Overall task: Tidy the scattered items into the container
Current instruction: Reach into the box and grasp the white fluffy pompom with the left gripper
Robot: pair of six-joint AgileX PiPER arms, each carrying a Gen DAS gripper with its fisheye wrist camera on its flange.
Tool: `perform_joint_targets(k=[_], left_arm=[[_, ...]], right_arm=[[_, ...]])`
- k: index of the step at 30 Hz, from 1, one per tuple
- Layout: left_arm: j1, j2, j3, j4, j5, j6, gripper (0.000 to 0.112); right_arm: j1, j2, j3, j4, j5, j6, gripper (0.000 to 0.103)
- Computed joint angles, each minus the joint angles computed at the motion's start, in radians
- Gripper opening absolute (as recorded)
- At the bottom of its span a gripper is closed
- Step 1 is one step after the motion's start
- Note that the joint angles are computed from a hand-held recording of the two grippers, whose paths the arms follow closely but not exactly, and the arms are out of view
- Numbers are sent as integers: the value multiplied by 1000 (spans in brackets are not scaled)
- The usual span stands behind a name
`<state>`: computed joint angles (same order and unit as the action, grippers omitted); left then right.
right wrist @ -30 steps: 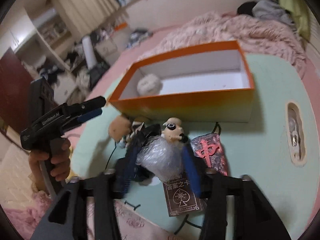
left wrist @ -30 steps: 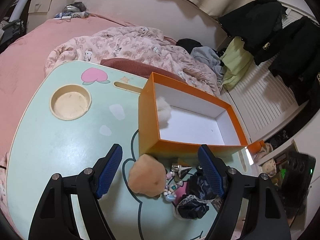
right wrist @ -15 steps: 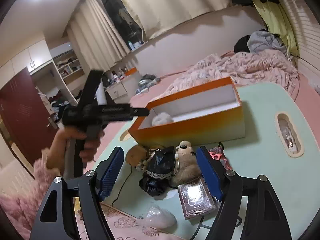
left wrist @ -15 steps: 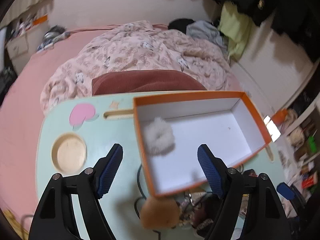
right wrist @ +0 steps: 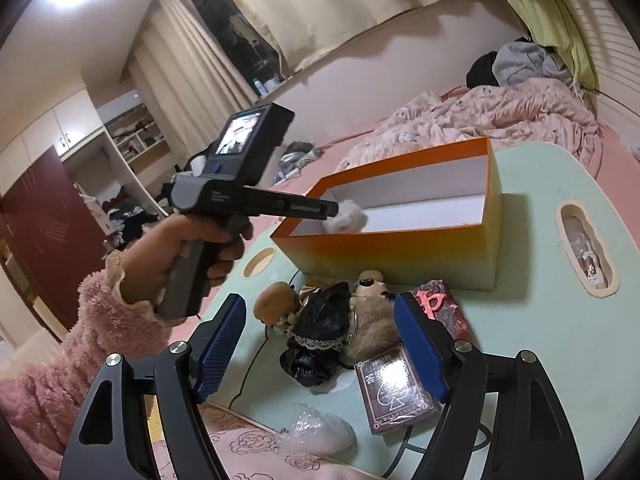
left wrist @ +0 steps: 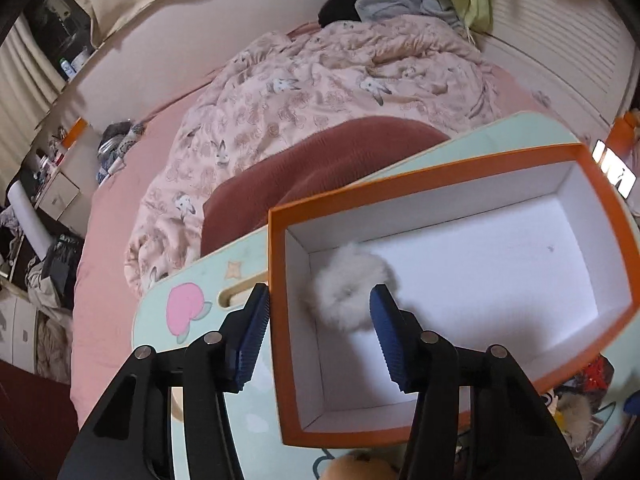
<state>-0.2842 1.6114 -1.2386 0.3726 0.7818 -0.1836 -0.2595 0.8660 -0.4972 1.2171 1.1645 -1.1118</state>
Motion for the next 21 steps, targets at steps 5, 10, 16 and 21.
perform_joint_targets(k=[5,10,16,21], left_arm=[[-14,-78,58,26,-107,-46,53],[-9,-46,-12,-132,-64,137,53],[-57,187,-170,10,105,39,54],[-66,235,-219,48,141,-7,61]], right_arm=[[4,5,0,-2,2,11,77],[7,1,1,-4,-3,19,77],[8,8,2,-3,-3,14,77],[1,17,0,-6,7,11,77]])
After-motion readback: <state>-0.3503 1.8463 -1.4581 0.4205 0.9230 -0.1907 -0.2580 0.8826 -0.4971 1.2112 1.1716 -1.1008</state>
